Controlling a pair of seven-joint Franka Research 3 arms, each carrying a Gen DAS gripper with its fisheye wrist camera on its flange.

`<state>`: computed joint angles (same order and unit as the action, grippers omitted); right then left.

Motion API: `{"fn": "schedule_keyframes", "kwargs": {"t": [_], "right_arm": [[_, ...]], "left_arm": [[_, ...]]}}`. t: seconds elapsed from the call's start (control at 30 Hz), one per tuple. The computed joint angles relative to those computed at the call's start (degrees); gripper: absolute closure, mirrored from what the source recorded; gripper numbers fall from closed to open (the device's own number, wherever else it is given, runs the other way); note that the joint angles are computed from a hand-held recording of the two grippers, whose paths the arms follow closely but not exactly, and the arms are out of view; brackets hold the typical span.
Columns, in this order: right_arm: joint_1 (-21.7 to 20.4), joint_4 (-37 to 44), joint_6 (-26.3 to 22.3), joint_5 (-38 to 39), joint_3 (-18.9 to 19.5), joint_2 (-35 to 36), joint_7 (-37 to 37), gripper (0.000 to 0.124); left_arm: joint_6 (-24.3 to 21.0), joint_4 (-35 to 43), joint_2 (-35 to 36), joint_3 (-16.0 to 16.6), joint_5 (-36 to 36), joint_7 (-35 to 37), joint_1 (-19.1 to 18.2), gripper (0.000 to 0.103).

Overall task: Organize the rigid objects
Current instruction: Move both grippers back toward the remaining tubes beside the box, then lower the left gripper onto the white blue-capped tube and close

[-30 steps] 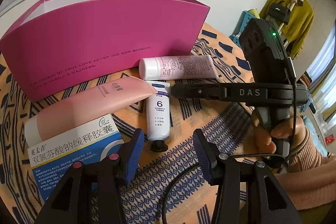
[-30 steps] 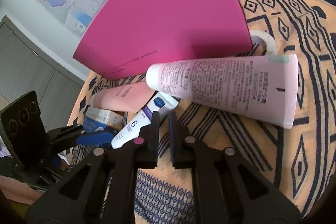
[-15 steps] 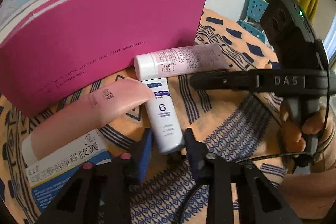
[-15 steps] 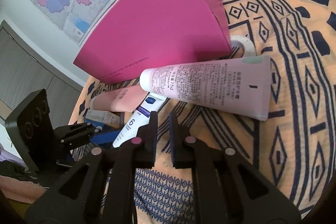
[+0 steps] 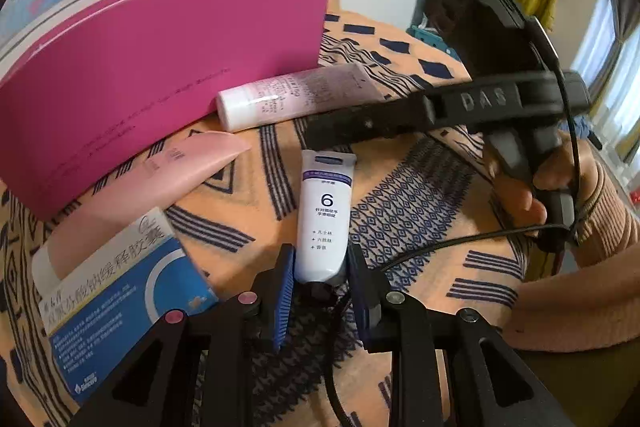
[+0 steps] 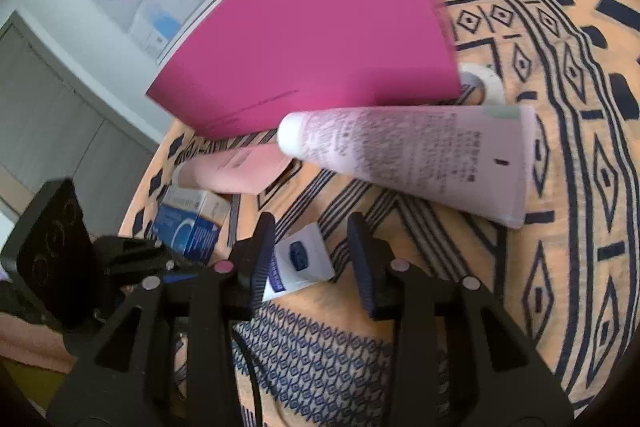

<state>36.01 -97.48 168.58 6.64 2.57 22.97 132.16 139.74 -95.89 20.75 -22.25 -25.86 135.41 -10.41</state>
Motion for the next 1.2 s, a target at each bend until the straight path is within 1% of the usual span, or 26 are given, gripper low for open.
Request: {"fn": "schedule_keyframes", "kwargs": {"t": [0.03,0.1,0.2,0.27,0.33,0.43,0.53,0.67,0.73,0.87,0.93,1.0,1.13,1.2], "right_arm": [[0.2,0.3,-0.6,-0.3,0.0,0.1,-0.2,0.085],[0.8,0.9,-2.1,-1.5,-0.4,0.1,-0.5,0.084],[2.2,1.3,-4.2,-4.5,-1.6,-0.2,0.6,0.085],[2.2,0.5,-3.6,-4.9,-1.4,-0.6,1.3,0.085],[2.1,-0.5,-2.8,-5.1,-1.1,-1.1,1.9,0.085],[2.4,-1.1,-2.8,-6.0,-1.3,-1.6,2.6,0.085],[3.2,-0.9,-4.0,-8.1,-1.9,-1.8,3.8,0.085],[2.7,-1.1,-3.5,-8.2,-1.2,-1.9,4.4,0.085],[2.9,-1.3,-3.1,-8.5,-1.3,-1.9,5.0,0.085],[2.8,-2.4,-1.8,-8.2,-1.2,-2.3,5.7,0.085],[2.5,-2.8,-1.1,-7.6,-1.0,-2.4,5.8,0.085],[2.2,-3.2,-0.3,-6.8,-0.7,-2.5,5.5,0.085],[2.8,-3.8,0.2,-6.9,-1.4,-2.9,6.1,0.085],[2.3,-3.8,0.7,-6.0,-0.6,-2.8,5.4,0.084]], "left_arm": [[0.1,0.1,0.0,0.2,0.0,-0.9,-0.1,0.07],[0.9,-0.1,0.0,0.6,0.3,-2.4,-0.2,0.065],[1.0,0.2,0.2,0.8,0.6,-4.9,-0.2,0.064],[1.1,0.0,0.0,0.9,0.8,-6.3,-0.1,0.062],[0.1,-0.3,-0.5,0.7,-0.6,-7.2,0.8,0.053],[-0.4,-0.6,-1.0,1.1,-1.2,-9.2,1.1,0.051],[-1.2,-0.1,-0.8,1.8,-0.7,-12.1,0.9,0.051],[0.0,-1.4,-2.0,3.1,3.9,-16.9,-0.6,0.054],[-0.1,-1.5,-2.1,2.8,4.2,-17.4,-0.5,0.056],[-0.4,-2.1,-2.5,2.4,3.7,-17.7,-0.1,0.063],[-0.4,-2.3,-2.7,2.2,3.5,-17.6,0.0,0.071],[-0.3,-2.7,-3.0,2.1,3.1,-17.2,0.0,0.073],[-0.7,-2.5,-2.9,2.3,3.0,-17.6,-0.1,0.073],[-0.8,-2.0,-2.6,2.4,3.2,-18.2,-0.3,0.073]]}}
